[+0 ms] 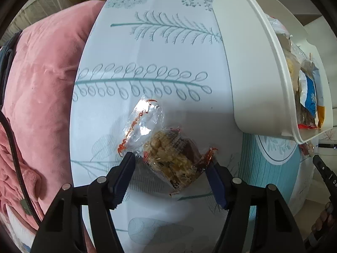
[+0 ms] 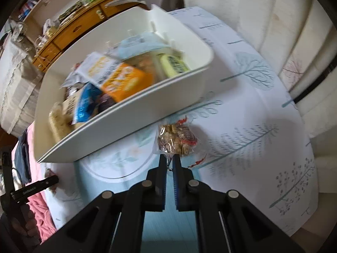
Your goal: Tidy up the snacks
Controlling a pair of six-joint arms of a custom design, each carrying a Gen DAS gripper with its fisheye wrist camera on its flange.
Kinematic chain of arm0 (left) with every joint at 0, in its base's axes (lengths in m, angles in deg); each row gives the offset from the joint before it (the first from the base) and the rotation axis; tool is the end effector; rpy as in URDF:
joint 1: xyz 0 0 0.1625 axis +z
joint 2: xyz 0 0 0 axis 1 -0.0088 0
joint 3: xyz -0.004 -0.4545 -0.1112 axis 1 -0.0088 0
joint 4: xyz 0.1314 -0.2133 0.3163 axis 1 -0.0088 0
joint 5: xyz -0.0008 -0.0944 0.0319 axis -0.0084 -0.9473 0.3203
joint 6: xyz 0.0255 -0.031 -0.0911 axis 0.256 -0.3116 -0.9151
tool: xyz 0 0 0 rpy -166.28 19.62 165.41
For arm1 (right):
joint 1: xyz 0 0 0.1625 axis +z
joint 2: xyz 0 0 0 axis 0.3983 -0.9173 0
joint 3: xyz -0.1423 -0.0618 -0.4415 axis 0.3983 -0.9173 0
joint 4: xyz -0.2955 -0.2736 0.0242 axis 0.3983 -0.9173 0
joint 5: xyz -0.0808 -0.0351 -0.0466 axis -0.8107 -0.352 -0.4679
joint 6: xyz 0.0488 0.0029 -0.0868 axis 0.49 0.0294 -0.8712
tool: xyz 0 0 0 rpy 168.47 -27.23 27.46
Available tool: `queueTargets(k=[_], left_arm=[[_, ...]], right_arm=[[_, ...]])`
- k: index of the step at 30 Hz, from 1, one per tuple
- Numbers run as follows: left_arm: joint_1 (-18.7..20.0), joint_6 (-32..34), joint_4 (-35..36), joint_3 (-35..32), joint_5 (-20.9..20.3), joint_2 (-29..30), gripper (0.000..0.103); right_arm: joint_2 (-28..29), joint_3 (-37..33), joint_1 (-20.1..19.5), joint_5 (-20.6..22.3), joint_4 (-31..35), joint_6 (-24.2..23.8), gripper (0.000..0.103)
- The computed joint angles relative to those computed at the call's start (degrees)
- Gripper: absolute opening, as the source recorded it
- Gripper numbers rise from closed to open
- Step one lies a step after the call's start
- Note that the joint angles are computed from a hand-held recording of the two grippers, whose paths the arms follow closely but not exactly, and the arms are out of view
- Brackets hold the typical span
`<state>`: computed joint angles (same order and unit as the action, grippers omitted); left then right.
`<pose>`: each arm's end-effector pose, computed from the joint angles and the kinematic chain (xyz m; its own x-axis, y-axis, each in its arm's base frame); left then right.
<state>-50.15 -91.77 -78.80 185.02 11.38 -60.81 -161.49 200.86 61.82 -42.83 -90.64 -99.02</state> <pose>-0.2818 -0.4606 0.0273 -0.7820 -0.2990 -0.5469 -0.1910 0.9502 -0.2463 0.0435 -0.4318 0.3711 -0.8134 0.0782 0.5764 -0.1049 0.9550 -0.2775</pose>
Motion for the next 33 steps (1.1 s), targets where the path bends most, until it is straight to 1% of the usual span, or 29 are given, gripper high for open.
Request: queueTargets(k=[2,4,7,12,15,20,25,27,29,31,33], left_arm=[[-0.04,-1.00,-0.13,0.48,-0.92,-0.62,0.065],[-0.16,-1.80,0.18,0.87,-1.92,-1.26,0.065],[-0.95,-2.77,2.29,0.78,-2.43,-2.15,0.065],[-3.06,-4.69,7.98,-1.53,-2.67,-3.02,0.065],[-4.00,-5.60,9.73,-2.77,-2.16,-4.02,0.065],[-6.20,-5.63,14.74,-7.34,0.60,-4.64,0.065],[-8.26,-4.74,18.01,-13.32,3.90,-3.33,0.065],[-8.82,-4.25,19.32,-15.96,5.40,-2.34,0.065],[-9.49,-3.50,20.12,-18.61,7.50,-1.25,0.062],[-9.98,-2.81,20.59,-20.82,9.35,-0.22,0.062],[-10.44,-1.80,21.16,-23.54,11.47,1.05,0.062]], right_arm=[[1.14,-1.02,0.40,1.48,1.40,0.47,0.004],[0.72,-1.22,1.15,3.61,4.04,1.56,0.004],[0.75,-1.42,2.90,5.71,6.45,0.81,0.004],[0.91,-1.25,5.71,8.05,9.40,-2.70,0.003],[0.58,-1.82,6.92,10.50,11.13,-4.78,0.003],[-0.34,-3.82,9.53,13.70,13.28,-8.68,0.003],[-0.93,-6.74,11.41,16.37,13.80,-12.61,0.003],[-1.20,-8.16,11.72,17.61,13.66,-14.34,0.001],[-1.47,-9.89,11.76,18.95,13.34,-16.07,0.001],[-1.43,-11.61,11.63,20.15,12.65,-17.73,0.001],[-1.18,-12.73,11.69,20.23,11.41,-19.56,0.001]])
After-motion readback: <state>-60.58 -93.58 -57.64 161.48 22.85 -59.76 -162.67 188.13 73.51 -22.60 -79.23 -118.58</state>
